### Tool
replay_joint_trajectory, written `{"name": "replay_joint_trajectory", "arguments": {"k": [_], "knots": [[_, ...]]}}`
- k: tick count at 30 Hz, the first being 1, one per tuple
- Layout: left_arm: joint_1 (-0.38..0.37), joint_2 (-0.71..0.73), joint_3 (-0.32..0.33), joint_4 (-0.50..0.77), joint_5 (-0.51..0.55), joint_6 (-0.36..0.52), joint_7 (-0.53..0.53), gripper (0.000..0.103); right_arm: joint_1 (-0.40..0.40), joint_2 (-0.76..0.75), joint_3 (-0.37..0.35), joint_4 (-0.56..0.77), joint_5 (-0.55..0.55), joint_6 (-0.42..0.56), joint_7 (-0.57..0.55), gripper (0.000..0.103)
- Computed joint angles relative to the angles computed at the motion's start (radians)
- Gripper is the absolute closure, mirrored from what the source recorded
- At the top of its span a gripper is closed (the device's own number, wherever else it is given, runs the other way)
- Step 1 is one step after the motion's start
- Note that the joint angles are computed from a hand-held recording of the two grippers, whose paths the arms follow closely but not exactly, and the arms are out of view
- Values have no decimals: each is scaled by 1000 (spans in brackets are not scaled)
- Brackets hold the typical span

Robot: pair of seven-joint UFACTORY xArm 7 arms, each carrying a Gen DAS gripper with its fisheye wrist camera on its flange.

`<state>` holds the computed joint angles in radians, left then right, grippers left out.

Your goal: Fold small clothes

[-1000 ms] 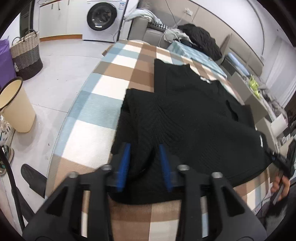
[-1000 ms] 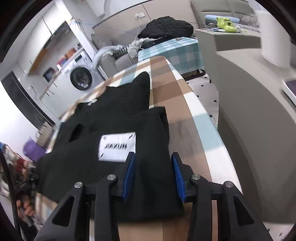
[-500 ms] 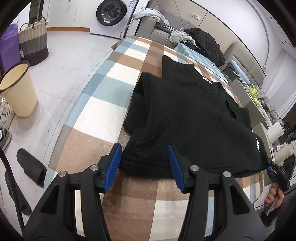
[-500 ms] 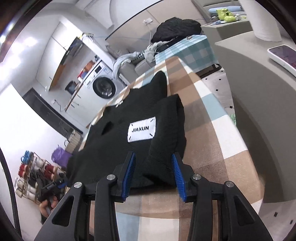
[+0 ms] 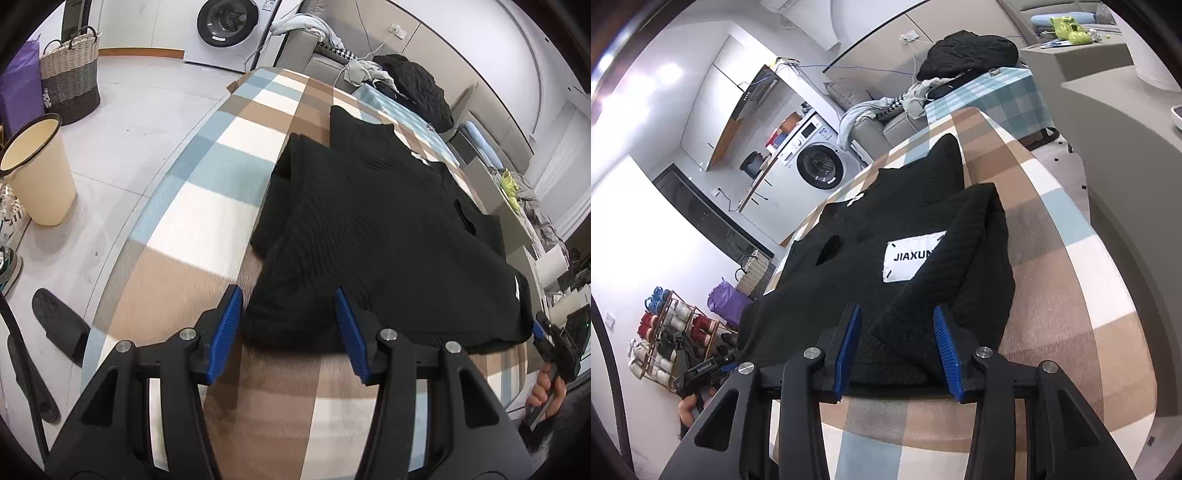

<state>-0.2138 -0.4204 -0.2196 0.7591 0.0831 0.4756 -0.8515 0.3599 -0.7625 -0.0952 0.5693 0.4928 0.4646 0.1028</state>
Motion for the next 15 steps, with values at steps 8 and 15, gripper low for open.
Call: {"name": "replay_joint_trajectory", "arguments": {"k": [8, 15], "knots": [[10, 26, 2, -4, -3, -62, -27, 71, -17, -19, -1, -17, -11, 6, 20, 52], [-16, -8, 15, -42, -42, -149, -4, 91, -47, -4, 21, -7, -46, 26, 54, 52]]}}
